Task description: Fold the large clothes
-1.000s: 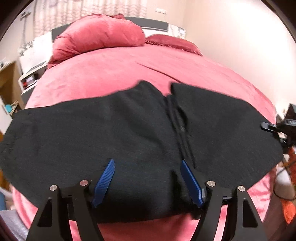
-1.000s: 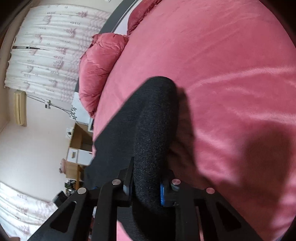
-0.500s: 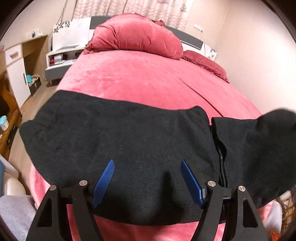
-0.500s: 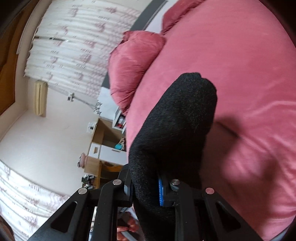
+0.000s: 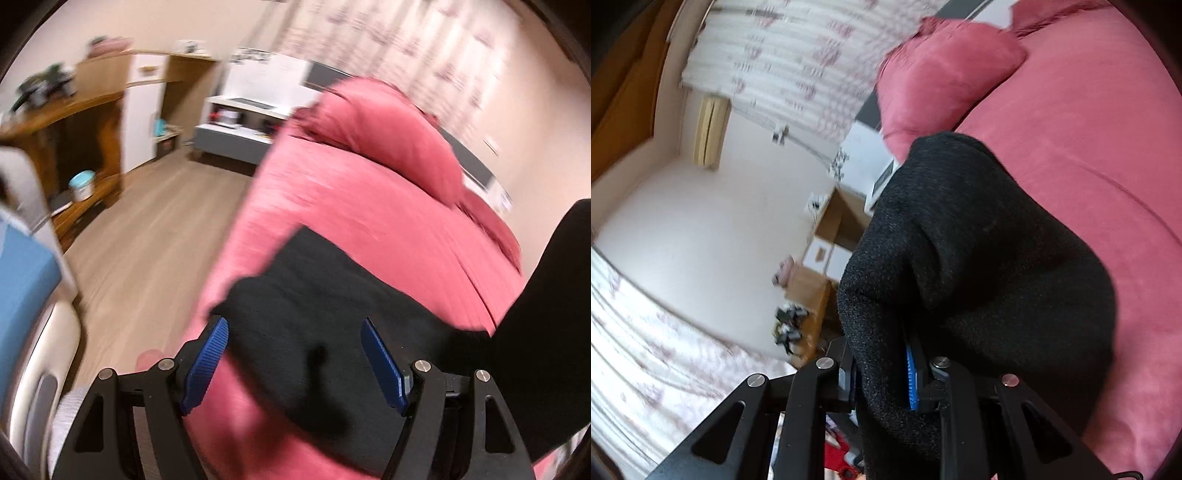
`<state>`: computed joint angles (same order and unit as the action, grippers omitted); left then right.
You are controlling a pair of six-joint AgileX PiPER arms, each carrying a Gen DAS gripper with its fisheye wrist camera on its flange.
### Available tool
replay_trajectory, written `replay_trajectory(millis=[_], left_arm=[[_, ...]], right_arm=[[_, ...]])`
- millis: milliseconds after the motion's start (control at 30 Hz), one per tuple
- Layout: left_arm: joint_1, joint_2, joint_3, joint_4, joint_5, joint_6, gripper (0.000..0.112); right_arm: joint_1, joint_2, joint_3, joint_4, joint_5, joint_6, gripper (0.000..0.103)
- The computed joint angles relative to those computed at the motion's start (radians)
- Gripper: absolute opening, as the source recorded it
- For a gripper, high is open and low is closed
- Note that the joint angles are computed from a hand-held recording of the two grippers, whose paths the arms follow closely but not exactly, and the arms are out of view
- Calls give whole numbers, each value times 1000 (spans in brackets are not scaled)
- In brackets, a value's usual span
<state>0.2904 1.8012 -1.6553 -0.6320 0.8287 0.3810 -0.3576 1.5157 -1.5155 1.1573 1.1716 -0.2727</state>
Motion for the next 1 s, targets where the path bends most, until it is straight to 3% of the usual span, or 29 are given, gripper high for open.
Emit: replay_trajectory(millis=[100,200,267,300,333,433,533,733,867,933,1000], left_arm=[[44,50,-44,5,18,-88,75],[69,102,-88,19,42,-184,75],[81,119,-100,25,50,-225,75],[86,125,-104,23,52,-238,75],[91,130,-104,17,53,-245,75],[100,159,-144,8,73,-274,75],[117,161,-140,-33,78,-266,75],[109,93,-62,-181,38,-71,76],[73,119,-155,-193,93,18,77],[52,152,-228,-158,121,31,83],[16,240,-398,-68,215,6,85]], right_arm=[[203,101,-110,-148,-128,75,19],[350,231,-215,-246,-193,137,19],[427,327,-303,-332,-199,204,25],[461,386,-365,-369,-180,226,33],[489,459,-431,-380,-144,228,34],[491,553,-457,-231,-79,199,38],[457,506,-322,-117,-104,98,42],[296,220,49,-81,-222,-165,42],[182,124,161,-198,-218,-176,42],[138,78,222,-305,-234,-147,42],[80,27,328,-344,-295,-173,42]])
